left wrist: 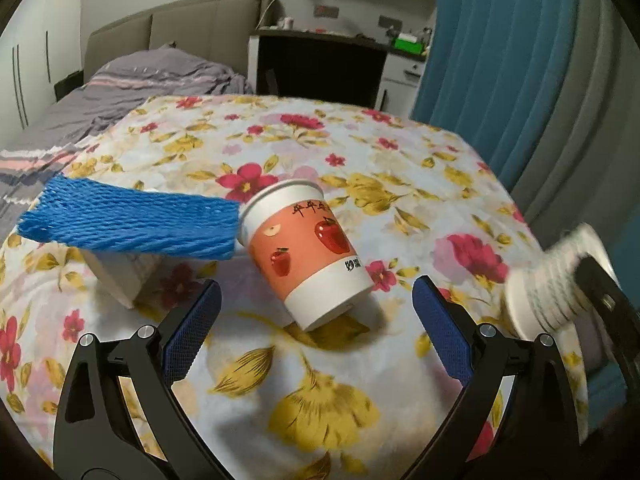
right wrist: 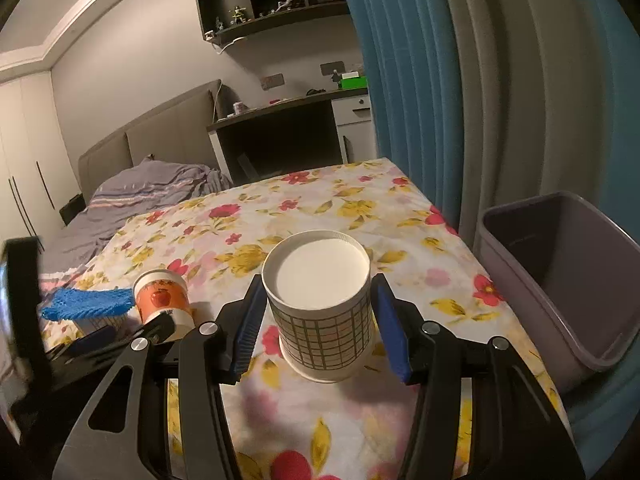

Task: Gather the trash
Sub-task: 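Grasp the white grid-pattern cup with the right tool while the left tool approaches the orange apple cup, then grasp the orange apple-print cup with the left tool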

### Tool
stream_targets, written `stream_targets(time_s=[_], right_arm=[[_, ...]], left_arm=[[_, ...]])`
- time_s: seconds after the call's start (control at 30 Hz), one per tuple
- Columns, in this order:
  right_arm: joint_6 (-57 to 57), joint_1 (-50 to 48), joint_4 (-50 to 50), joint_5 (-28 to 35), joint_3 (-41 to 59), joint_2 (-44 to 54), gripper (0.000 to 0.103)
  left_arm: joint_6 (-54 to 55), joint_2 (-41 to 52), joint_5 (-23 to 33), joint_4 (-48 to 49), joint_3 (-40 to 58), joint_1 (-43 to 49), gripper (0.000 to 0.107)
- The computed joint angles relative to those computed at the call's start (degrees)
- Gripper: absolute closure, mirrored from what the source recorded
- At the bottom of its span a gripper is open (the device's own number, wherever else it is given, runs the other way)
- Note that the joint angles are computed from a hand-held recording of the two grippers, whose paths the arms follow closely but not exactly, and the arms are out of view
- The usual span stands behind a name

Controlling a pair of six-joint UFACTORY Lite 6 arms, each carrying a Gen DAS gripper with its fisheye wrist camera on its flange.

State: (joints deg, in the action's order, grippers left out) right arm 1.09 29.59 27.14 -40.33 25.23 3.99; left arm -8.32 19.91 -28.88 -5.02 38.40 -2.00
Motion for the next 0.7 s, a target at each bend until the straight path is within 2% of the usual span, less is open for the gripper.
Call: stream_targets(time_s=[0.33, 0.47, 0.6, 0.7], right_arm=[[8.0, -4.4, -10.1, -1.8, -2.0, 1.3, 0.05], [9.1, -5.1, -12.3, -2.3, -1.8, 2.1, 0.05], [8.7, -4.7, -12.3, -2.6, -1.9, 2.8, 0.05], [8.8, -4.6, -12.5, -2.9, -2.1, 2.8, 0.05]], left_arm=[[6.3, 10.3, 3.3, -9.4, 11.5, -2.0, 0.013], [5.9, 12.4, 4.5, -8.6, 13.7, -1.8, 0.02], [6.3, 13.0, 5.1, -7.8, 14.6, -1.6, 0.034], [4.0, 13.3, 5.8, -4.8, 14.9, -0.9, 0.04]])
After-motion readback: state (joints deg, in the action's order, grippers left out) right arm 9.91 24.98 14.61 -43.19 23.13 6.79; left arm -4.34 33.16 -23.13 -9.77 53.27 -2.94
